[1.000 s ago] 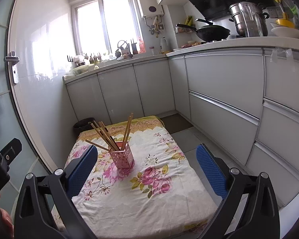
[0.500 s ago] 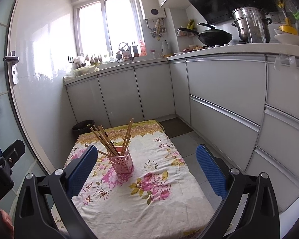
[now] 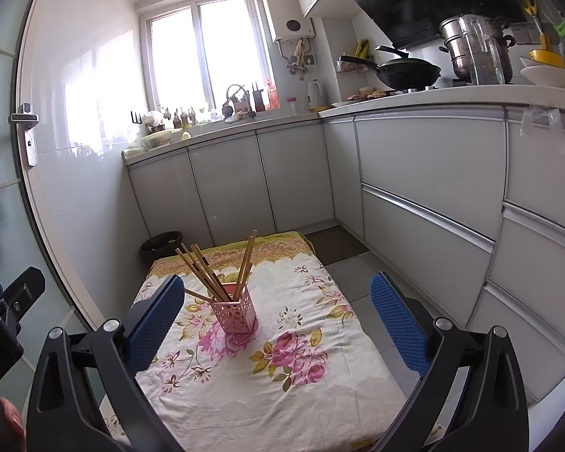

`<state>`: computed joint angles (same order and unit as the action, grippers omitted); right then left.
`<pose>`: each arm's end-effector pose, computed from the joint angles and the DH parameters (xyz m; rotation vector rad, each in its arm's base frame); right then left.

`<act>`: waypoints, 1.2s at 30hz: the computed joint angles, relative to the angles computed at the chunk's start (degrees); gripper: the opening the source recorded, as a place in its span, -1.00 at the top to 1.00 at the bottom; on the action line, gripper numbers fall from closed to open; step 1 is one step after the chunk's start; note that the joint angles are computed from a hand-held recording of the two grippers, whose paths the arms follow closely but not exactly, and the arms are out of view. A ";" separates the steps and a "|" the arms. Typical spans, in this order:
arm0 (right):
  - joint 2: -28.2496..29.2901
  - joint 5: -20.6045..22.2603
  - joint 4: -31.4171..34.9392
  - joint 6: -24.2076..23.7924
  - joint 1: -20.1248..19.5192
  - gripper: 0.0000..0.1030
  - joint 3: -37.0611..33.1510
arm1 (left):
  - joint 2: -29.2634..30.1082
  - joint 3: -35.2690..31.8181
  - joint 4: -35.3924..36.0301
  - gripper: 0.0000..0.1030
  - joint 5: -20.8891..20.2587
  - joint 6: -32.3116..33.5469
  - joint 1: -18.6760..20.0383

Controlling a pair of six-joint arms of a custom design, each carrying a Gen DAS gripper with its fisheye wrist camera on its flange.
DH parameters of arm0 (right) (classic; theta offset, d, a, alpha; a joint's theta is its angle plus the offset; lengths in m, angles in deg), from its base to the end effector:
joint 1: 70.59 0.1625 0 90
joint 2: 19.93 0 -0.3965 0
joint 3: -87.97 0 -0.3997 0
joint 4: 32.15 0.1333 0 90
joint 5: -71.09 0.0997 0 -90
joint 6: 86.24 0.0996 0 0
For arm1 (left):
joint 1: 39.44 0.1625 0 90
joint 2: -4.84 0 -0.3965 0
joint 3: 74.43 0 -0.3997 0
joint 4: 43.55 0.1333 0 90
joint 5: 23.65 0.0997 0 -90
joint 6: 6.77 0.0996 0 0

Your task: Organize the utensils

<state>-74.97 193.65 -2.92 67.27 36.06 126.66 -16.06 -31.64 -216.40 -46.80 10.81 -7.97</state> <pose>0.2684 -0.6194 0.4841 0.3058 -2.0546 1.5561 -0.5853 -0.6219 0.2231 0.5939 1.9639 -1.4961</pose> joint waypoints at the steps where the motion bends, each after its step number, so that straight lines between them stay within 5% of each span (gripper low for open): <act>1: -0.05 0.04 -0.04 -0.02 0.05 -0.87 0.09 | 0.10 -0.18 -0.05 -0.86 0.11 0.16 -0.04; 36: 0.73 -0.49 1.93 1.51 0.17 -0.87 -1.27 | -1.91 1.06 7.71 -0.86 0.04 -6.73 0.50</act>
